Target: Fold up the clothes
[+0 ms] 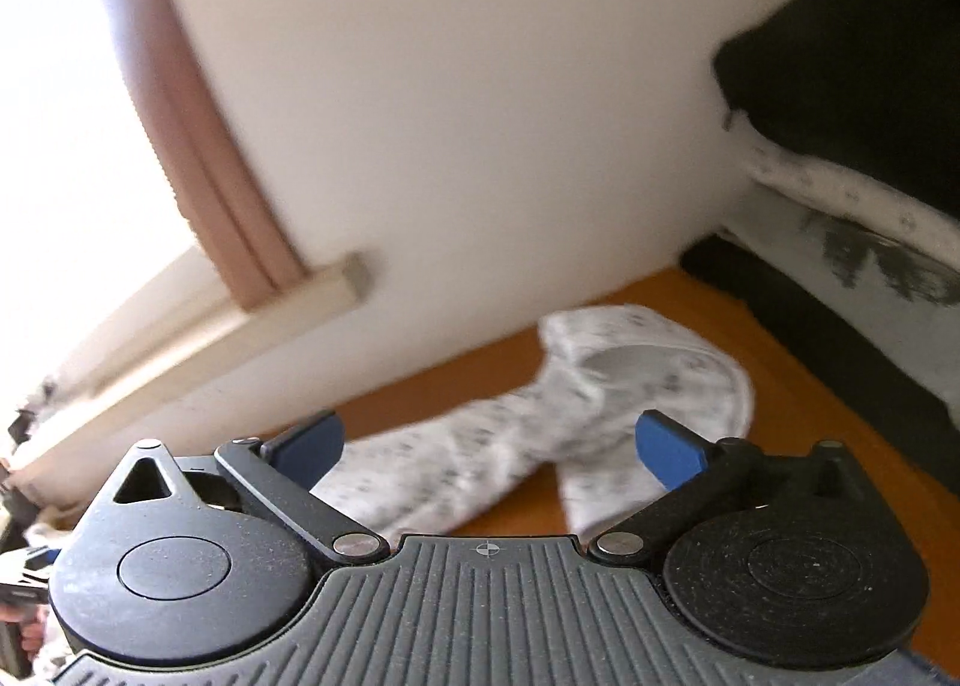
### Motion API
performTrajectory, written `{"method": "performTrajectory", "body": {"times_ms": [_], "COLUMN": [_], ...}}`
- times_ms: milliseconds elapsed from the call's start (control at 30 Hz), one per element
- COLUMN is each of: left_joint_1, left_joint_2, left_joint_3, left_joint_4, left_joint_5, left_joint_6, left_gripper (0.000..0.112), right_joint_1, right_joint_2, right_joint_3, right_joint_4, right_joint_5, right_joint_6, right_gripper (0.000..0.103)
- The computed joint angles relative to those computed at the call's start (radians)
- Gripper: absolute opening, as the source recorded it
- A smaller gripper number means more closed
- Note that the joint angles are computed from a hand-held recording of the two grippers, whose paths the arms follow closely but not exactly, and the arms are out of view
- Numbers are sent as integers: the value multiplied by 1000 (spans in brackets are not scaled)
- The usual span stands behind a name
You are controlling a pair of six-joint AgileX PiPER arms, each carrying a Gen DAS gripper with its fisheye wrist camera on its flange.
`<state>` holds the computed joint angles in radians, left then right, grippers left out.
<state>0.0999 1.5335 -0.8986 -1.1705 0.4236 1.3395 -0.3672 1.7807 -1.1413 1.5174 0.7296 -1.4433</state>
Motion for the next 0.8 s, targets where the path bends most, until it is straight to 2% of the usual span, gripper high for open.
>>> {"method": "performTrajectory", "body": {"times_ms": [100,200,300,367,467,600,733,800], "left_joint_1": [-2,-4,-5,-6,-6,-9,-9,-9], "left_joint_2": [-1,0,0,-1,0,2,2,1], "left_joint_3": [1,1,2,2,2,1,2,3], "left_joint_4": [3,6,10,11,13,17,18,18], "left_joint_5": [-4,-9,-12,-13,-14,-17,-19,-19], "left_joint_6": [-3,-6,-9,-11,-12,-16,-15,-15], "left_gripper": [99,99,99,99,99,99,99,99], "right_joint_1": [23,62,73,75,67,86,137,132], "right_joint_2": [-27,-40,-43,-45,-37,-31,-28,-21], "right_joint_3": [33,58,47,49,70,87,74,80], "right_joint_4": [29,93,60,55,120,182,130,180], "right_joint_5": [-37,-126,-167,-175,-144,-186,-313,-286], "right_joint_6": [-1,-49,-19,-21,-114,-112,-18,-104], "right_gripper": [103,103,103,103,103,103,103,103]}}
